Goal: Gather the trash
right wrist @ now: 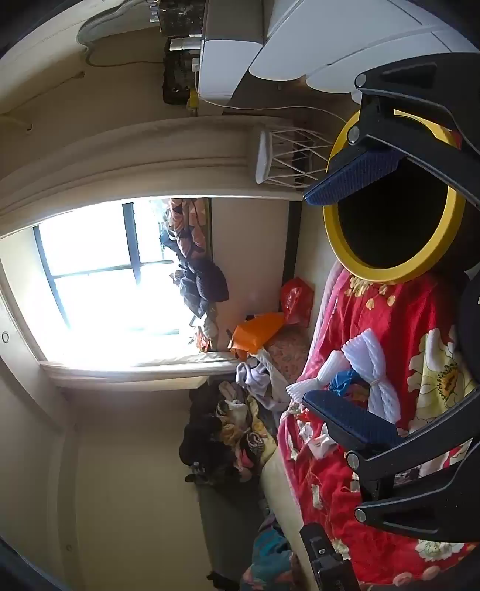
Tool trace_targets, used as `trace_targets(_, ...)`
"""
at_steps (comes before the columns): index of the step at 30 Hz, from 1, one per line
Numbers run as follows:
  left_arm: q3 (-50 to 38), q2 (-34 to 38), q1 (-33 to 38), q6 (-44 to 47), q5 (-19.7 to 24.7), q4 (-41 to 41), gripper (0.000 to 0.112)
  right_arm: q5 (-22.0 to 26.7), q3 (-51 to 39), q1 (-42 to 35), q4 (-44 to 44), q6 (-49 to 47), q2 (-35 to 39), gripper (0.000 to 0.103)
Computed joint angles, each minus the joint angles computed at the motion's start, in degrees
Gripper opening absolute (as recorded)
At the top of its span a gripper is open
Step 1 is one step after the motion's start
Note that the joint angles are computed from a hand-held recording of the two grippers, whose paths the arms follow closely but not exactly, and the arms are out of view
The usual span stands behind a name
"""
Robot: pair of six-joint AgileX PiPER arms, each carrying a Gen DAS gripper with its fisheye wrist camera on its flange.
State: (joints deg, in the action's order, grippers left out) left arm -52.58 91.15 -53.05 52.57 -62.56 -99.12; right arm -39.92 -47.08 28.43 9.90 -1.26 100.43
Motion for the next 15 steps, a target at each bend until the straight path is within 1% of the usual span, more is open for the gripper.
trace_targets(5, -0.09, -0.24, 0.12, 0.14, 0.58, -0.27, 0.093, 0.24, -0.04, -0.59, -0.98, 0.64, -0.05, 0.097)
trace_targets(6, -0.07, -0.31, 0.12, 0.14, 0.69, -0.27, 0.093, -0.47, 0.26, 0.32, 0.86, -1.37, -0.18, 0.097)
trace_targets(11, 0.04, -1.11, 0.42, 0.66, 1.08, -0.32, 0.093, -0.97, 0.41, 0.53, 0.84, -1.6, 0.2, 0.097)
trace_targets(12, -0.96, -0.25, -0.8, 1.5, -0.14, -0.72, 0.093, -0.92, 0.43, 0.44, 0.43, -1.3, 0.3, 0.097)
trace_targets(13, -1.34, -0.11, -1.07, 1.99, -0.34, -0.75, 0.093, 0.26, 0.9, 0.04, 0.16, -1.41, -1.27, 0.097)
trace_targets(15, -1.82, 0.17, -1.08, 2.3, -0.4, -0.67, 0.093, 0.38, 0.63, 0.12, 0.21, -1.6, -1.06, 0.097)
